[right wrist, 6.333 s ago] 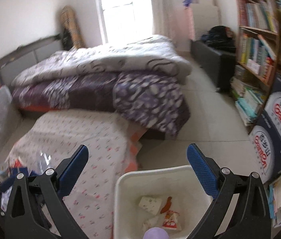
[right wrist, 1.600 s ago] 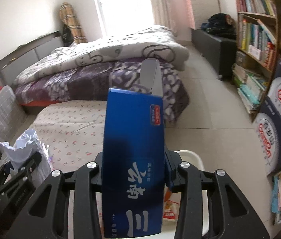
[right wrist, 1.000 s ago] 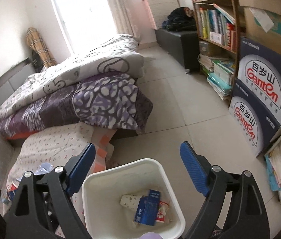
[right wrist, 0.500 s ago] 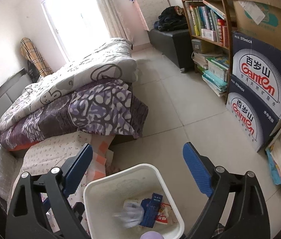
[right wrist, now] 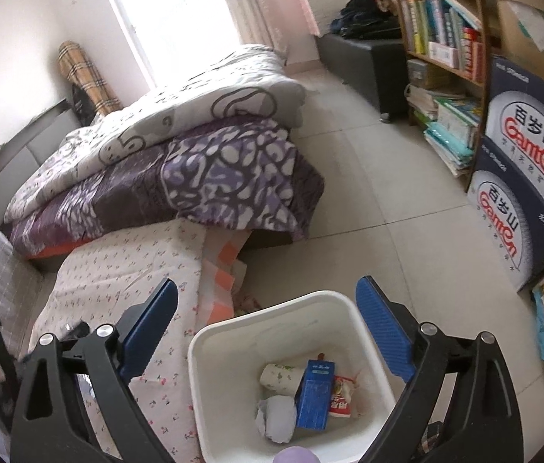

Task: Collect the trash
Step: 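Grasp the clear plastic bottle on the cloth with the left tool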

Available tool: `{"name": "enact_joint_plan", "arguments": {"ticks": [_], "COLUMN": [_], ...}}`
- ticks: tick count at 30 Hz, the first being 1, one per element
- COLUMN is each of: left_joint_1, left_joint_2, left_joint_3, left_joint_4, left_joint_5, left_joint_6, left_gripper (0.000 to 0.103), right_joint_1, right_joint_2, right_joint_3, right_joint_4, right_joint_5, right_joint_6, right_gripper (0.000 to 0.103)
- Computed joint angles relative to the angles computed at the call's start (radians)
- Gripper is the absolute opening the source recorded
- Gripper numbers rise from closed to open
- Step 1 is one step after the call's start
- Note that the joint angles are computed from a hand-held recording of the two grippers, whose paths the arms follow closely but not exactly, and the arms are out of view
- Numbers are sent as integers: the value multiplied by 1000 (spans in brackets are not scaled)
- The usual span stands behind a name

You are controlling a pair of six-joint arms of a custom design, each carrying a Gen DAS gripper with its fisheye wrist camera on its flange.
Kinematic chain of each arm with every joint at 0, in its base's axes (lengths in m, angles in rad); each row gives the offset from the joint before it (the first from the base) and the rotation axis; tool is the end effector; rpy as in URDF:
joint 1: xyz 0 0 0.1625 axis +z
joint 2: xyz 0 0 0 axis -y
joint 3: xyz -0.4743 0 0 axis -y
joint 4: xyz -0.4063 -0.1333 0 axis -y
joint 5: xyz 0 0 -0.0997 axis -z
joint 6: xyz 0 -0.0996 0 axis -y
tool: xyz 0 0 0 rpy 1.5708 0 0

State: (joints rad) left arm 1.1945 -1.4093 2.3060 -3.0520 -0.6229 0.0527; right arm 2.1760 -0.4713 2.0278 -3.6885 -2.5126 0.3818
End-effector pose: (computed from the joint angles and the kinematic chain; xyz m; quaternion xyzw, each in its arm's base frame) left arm 0.0356 -0.4927 0.3198 0.0529 0.8605 -0.3234 0.3900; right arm 0.3529 -0.4174 -0.0250 -0.0294 -0.8650 0.4239 0.2670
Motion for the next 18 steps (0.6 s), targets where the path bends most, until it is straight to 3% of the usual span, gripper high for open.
{"name": "enact_joint_plan", "arguments": {"ticks": [6,8,12,14,17,18], "left_joint_1": [109,143,223,245,266,276], "left_joint_2": [34,38,22,28,36,35], "left_joint_3": [-120,-159,-240,-262,-271,-277], "left_joint_4": [76,163,420,487,516,524], "left_joint_5": [52,56,-46,-71,-81,-100], "left_joint_6": [-38,-92,-287,-315,-314,-310], "left_gripper": [91,91,91,91,81,71], "right_joint_1": [0,0,1,2,6,8], "right_joint_2": [17,23,34,40,50,54], "right_joint_3": [-34,-48,-77,-92,-112,-117], "right_joint_4": [68,88,121,142,170,177], "right_joint_5": [21,28,43,54,63,66], "right_joint_6": [9,6,-2,-1,1,1], "right_gripper": [91,91,91,91,91,91]}}
